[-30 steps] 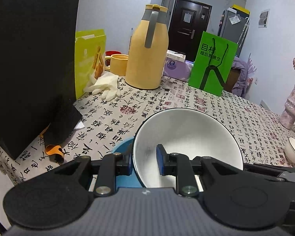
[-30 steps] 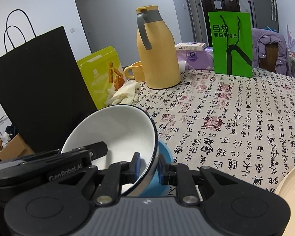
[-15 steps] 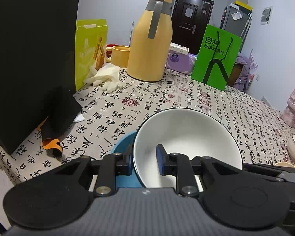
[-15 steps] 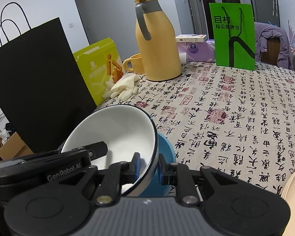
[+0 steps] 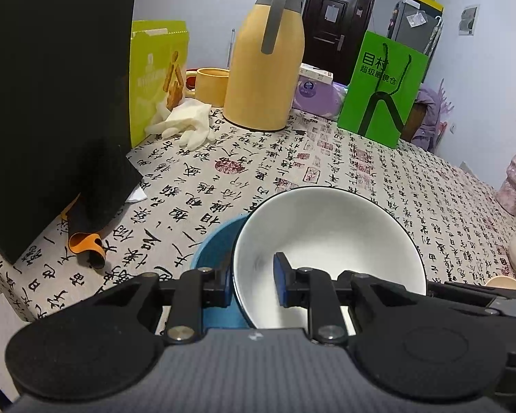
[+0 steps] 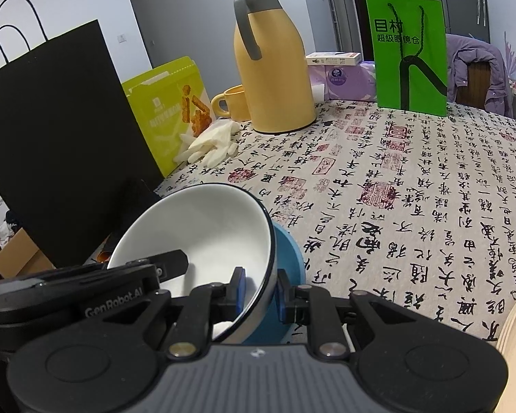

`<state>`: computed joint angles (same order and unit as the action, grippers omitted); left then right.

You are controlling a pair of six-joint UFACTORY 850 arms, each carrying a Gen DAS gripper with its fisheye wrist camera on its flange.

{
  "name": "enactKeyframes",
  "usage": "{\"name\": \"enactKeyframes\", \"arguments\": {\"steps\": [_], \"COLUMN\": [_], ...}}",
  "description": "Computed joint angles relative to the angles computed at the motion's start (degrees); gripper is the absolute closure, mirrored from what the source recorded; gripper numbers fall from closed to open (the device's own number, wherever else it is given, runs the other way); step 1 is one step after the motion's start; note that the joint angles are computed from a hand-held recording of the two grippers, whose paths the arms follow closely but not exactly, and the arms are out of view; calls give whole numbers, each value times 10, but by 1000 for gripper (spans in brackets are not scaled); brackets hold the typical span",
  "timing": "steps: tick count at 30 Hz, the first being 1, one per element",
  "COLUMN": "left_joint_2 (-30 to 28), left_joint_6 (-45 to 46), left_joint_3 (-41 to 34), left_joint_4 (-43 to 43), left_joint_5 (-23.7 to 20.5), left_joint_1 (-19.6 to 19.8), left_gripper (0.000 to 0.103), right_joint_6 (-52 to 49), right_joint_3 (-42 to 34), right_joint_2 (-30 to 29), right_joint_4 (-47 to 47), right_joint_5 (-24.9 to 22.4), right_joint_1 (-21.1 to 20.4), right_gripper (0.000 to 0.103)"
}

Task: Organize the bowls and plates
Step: 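Lower the white bowl with both grippers over the blue bowl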

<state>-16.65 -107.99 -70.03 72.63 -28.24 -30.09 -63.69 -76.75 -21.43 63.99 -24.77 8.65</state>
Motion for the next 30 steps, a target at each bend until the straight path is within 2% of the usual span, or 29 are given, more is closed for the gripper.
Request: {"name": "enactKeyframes", "arguments": {"steps": [30], "left_joint_2": [-3], "left_joint_6": [23], "left_joint_3": [2], "left_joint_4": [-24], "left_joint_5": [14], "left_joint_1": [6], "left_gripper": [81], "right_joint_6": [-18], "right_joint_3": [8], "right_joint_2": [4], "right_joint_4": [-11], "right_joint_5": [30], "right_joint_1": [11], "right_gripper": [85]}}
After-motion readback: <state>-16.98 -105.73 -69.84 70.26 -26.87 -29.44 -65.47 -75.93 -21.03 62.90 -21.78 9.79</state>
